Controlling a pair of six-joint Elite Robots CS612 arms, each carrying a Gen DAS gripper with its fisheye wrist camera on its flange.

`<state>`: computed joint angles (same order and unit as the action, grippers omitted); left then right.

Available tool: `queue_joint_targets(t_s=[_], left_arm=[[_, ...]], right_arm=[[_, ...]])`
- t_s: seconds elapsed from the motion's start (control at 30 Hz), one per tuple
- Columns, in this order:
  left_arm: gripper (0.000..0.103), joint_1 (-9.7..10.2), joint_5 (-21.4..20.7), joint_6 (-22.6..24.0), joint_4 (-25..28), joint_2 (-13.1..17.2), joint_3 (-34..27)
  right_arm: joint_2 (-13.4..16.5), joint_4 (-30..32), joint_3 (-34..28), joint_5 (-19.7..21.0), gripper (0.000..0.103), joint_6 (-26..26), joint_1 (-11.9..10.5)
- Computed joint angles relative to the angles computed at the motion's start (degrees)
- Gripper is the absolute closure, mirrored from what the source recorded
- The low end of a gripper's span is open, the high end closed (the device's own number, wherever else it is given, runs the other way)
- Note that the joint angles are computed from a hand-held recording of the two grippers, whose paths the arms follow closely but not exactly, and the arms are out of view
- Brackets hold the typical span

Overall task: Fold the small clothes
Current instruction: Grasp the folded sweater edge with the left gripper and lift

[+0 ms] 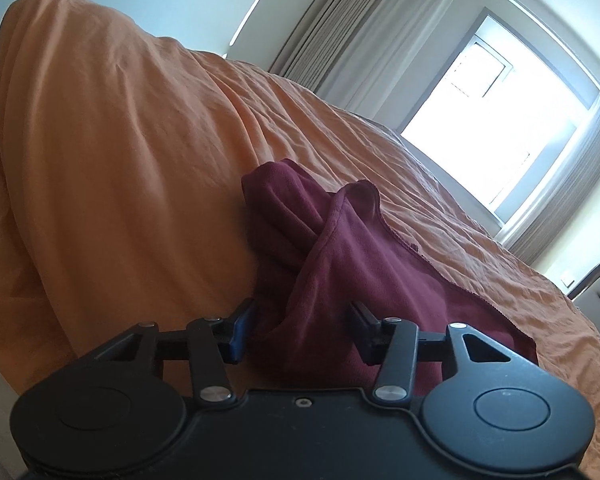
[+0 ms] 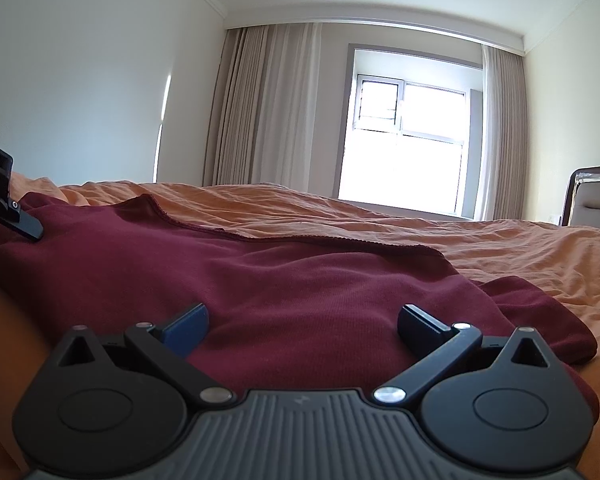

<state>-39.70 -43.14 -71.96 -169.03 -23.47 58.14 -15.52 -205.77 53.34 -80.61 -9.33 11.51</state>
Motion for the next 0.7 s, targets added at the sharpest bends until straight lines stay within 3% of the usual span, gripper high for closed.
queue_joint_targets(t_s=[0.07, 0.2, 0.3, 0.37, 0.43, 0.5, 0.57, 0.7], left_arm=[[0.042, 0.24, -1.1, -0.5, -1.8, 0.0, 0.5], [0.044, 0.57, -2.4, -1.4, -2.0, -0.4, 1.0], [0.058, 0.48, -2.0, -0.4, -1.2, -0.5, 0.7], [0.073, 0.34, -1.5, 1.0, -1.9, -0.3, 0.3], [0.077, 0.18, -0.9, 1.9, -2.2, -0.1, 0.0], [0.076, 0.19, -0.9, 1.6, -1.7, -0.1, -0.1], [0.057, 0.43, -2.0, -0.9, -0.7, -0.4, 0.2], [0.055, 0.83, -3.6, -1.9, -1.3, -0.7, 0.9]], right_arm=[[-0.1, 0.1, 0.1, 0.2, 0.0, 0.1, 0.0], [-0.1, 0.2, 0.2, 0.3, 0.0, 0.3, -0.1], [-0.1, 0.2, 0.2, 0.2, 0.0, 0.3, -0.1], [-0.1, 0.2, 0.2, -0.1, 0.0, 0.4, 0.0], [-0.2, 0.4, 0.3, -0.2, 0.0, 0.3, 0.0], [-0.4, 0.9, 0.4, -0.2, 0.0, 0.3, 0.0], [-0.8, 1.7, 0.7, 0.0, 0.0, 0.2, 0.0], [-2.5, 4.6, 2.4, 1.2, 0.0, -0.7, -0.3]])
